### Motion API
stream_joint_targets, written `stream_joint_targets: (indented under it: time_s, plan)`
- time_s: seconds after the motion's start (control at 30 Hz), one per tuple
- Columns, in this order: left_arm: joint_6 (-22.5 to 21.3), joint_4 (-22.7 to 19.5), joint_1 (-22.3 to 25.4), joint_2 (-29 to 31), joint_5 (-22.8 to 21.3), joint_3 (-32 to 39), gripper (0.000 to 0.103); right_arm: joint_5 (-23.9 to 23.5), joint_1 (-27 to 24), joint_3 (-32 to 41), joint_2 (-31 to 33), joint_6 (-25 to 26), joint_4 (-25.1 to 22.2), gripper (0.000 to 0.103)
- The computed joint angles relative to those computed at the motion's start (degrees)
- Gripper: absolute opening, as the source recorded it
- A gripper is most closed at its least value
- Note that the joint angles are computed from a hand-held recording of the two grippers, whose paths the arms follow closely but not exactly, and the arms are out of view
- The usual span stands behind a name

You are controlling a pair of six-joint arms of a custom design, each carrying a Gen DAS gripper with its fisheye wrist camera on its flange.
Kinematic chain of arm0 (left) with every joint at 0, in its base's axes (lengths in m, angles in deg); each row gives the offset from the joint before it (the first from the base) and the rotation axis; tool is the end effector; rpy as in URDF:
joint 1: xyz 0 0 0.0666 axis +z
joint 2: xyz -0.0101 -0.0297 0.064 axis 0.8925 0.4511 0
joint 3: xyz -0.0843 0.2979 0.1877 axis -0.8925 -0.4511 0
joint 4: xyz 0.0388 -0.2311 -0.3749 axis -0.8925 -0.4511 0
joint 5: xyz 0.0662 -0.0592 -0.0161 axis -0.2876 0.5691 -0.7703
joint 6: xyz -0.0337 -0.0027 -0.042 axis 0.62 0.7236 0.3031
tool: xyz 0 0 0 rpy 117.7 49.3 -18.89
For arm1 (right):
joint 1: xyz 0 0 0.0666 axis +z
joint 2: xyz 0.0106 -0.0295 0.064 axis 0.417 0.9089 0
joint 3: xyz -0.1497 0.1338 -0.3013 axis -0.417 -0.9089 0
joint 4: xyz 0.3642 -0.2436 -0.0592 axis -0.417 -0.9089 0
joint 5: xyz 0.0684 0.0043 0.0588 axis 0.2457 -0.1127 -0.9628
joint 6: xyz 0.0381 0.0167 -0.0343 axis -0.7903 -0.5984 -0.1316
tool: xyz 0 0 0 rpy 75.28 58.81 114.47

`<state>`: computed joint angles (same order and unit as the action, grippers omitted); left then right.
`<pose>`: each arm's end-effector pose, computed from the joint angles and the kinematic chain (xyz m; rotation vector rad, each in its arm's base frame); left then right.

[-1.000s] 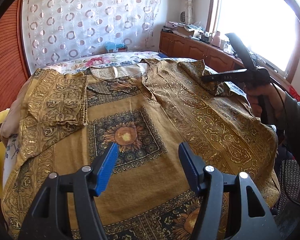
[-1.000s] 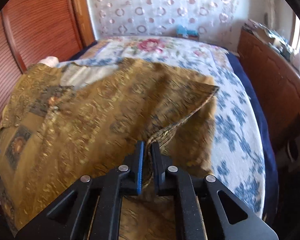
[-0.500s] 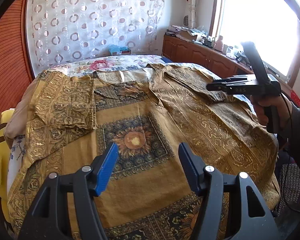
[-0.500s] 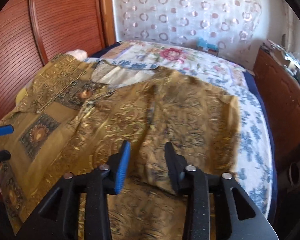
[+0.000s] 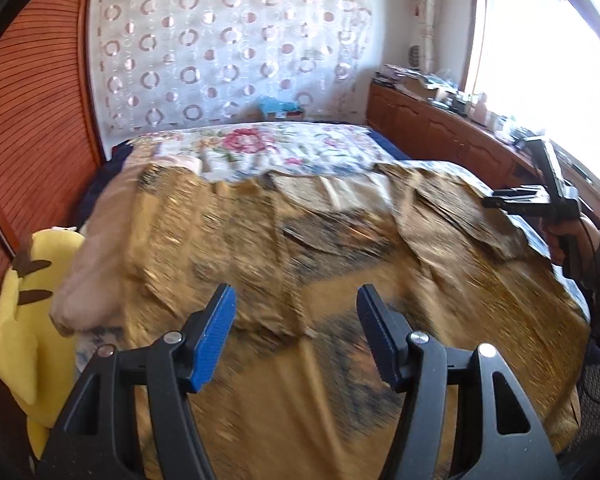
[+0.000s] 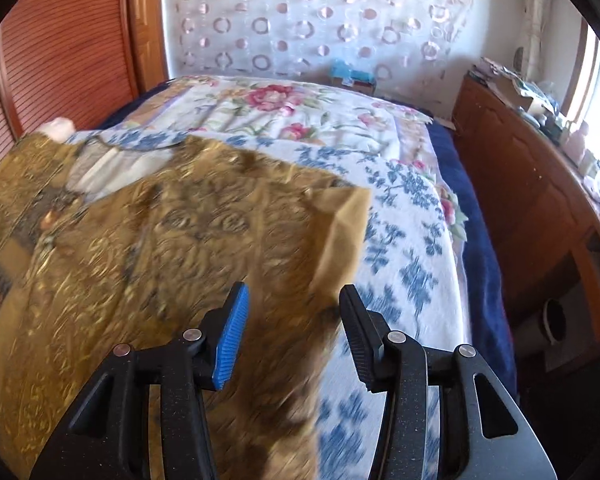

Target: Fold small clothes

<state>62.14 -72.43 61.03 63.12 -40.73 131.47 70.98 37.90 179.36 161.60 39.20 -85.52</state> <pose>0.5595 -0.0343 0.4820 0.4458 2.2524 -0.3433 0.5912 0.1325 0.4665 -0.1040 2.4596 -0.0814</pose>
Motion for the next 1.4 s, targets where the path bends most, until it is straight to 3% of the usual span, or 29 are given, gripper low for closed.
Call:
stream_joint_targets:
  time_s: [0.17, 0.27, 0.37, 0.7, 1.0, 1.2, 1.4]
  plan:
    - [1.22, -1.24, 1.24, 6.16, -1.89, 6.81, 0.062, -0.10, -2.33, 6.97, 5.93, 1.22, -2.14, 0.048]
    - [1.17, -1.64, 1.92, 9.37, -3.15, 10.26, 0.062, -2.53, -3.74, 9.06, 8.27, 0.35, -2.60, 0.047]
    - [1.13, -2.51, 2.29, 12.90, -4.80, 14.24, 0.062, -5.54, -4.71, 7.99, 8.03, 0.18, 0.05, 0.045]
    - [0.02, -7.08, 3.28, 24.86, -8.36, 30.47, 0.062, -6.04, -4.77, 7.94, 8.24, 0.15, 0.74, 0.045]
    - [0.41, -16.70, 4.68, 36.71, -6.16, 49.18, 0.041, -4.28, -4.27, 7.60, 7.85, 0.90, 0.79, 0.045]
    - [0.29, -20.42, 4.55, 39.39, -7.32, 52.55, 0.041, -4.61, -4.38, 7.58, 7.86, 0.73, 0.80, 0.045]
    - [-0.89, -21.54, 4.27, 40.26, -7.02, 54.59, 0.041, -4.58, -4.36, 7.57, 7.88, 0.74, 0.82, 0.046]
